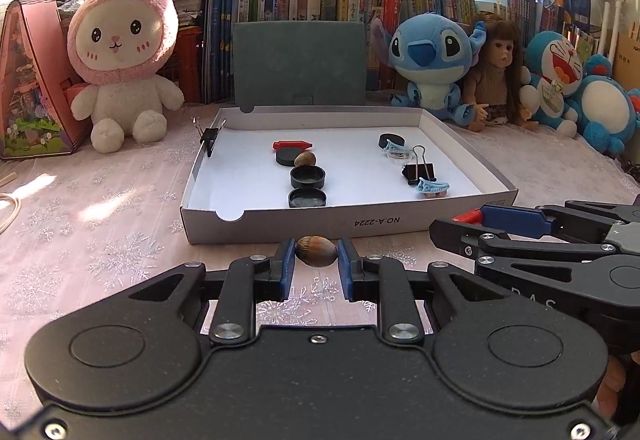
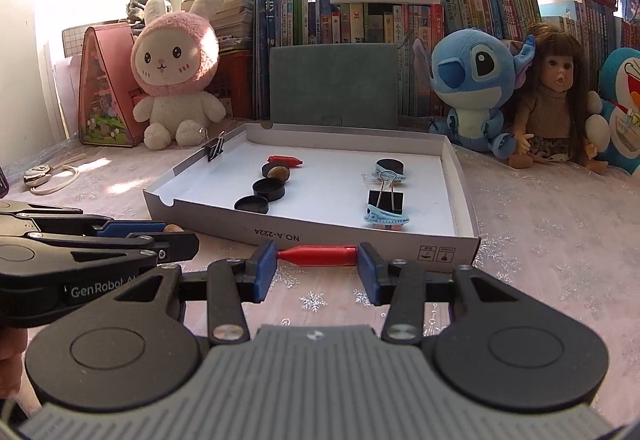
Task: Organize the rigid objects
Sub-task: 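Carry the nut with the left gripper while the right carries the red piece over the tray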
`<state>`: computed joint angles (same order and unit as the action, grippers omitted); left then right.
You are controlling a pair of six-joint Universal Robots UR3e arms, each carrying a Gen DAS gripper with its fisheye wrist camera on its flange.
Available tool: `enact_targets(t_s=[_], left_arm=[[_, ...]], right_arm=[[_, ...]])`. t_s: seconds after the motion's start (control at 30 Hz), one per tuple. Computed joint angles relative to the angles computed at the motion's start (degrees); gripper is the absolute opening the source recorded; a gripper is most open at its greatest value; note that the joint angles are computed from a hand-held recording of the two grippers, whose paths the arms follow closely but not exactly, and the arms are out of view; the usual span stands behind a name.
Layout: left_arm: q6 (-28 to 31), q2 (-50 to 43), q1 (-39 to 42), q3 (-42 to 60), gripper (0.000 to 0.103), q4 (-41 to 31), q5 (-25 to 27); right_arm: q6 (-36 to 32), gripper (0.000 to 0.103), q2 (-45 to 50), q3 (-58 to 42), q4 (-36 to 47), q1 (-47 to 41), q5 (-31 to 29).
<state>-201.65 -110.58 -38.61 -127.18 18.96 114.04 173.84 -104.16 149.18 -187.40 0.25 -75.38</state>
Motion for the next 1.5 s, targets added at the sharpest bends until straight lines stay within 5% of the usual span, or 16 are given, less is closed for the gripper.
enact_targets(t_s=[0.23,0.67,1.0,1.5], left_arm=[[1.0,-1.5,2.6,7.6,0.022,-4.7,-1.2],[2.3,-5.8,12.8,25.2,0.022,-17.5,-13.0],[2.2,-20.1,15.4,46.9,0.022,-25.2,-11.4],[1.9,-34.3,18.0,65.3,0.022,-33.0,-10.6]], right_arm=[[2.0,0.05,3.1,-6.0,4.3,-3.1,0.7],[5.3,0.05,15.5,-28.8,20.8,-6.4,3.0],[9.1,0.05,33.1,-50.4,27.8,-4.5,0.6],[7.7,0.05,48.4,-65.7,30.3,-0.5,-4.5]])
